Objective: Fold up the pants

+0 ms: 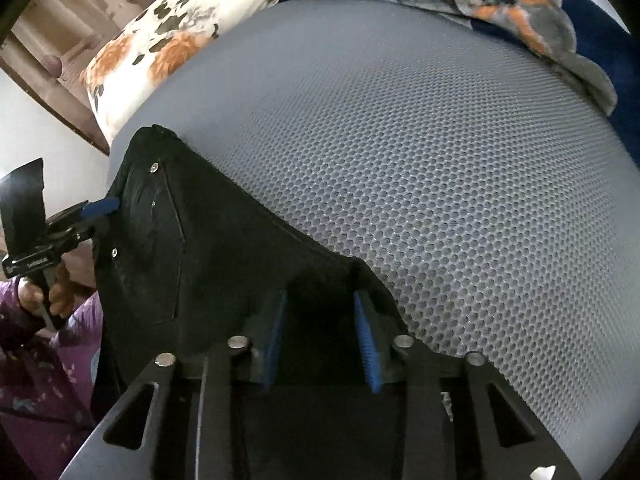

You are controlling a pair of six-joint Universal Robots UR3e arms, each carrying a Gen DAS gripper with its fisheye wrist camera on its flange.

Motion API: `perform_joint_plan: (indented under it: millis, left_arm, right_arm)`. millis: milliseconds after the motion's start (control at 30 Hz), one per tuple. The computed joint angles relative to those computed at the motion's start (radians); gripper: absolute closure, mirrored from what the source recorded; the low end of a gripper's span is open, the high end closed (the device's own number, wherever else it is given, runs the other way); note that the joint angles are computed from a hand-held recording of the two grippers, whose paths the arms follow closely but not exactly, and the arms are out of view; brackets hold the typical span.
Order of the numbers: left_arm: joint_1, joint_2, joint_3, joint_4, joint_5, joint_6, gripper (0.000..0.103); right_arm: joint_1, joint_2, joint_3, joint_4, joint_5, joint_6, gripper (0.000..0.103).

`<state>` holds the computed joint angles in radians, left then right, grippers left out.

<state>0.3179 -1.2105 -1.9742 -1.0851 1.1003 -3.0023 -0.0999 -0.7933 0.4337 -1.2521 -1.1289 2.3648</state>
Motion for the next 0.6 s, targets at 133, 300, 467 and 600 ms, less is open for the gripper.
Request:
perform_joint_plan:
  millis: [133, 300, 467, 600]
  left_arm:
    - [0.009, 0.000, -0.012, 0.009, 0.002, 0.001, 0.049]
    - [0.028, 0.022, -0.022, 0.007, -0.025, 0.010, 0.049]
    - [0.087, 0.059, -0.028, -0.069, -0.086, 0.020, 0.049]
    - [0.089, 0.098, -0.017, -0.142, -0.089, 0.077, 0.049]
  right_arm:
    - [-0.005, -0.082, 0.178, -0.153, 0.018, 0.014, 0.094]
    - [-0.030, -0.225, 0.498, -0.463, 0.069, 0.121, 0.097]
    - [-0.076, -0.231, 0.621, -0.611, 0.137, 0.236, 0.099]
    - [-0.087, -0.224, 0.655, -0.683, 0.186, 0.296, 0.100]
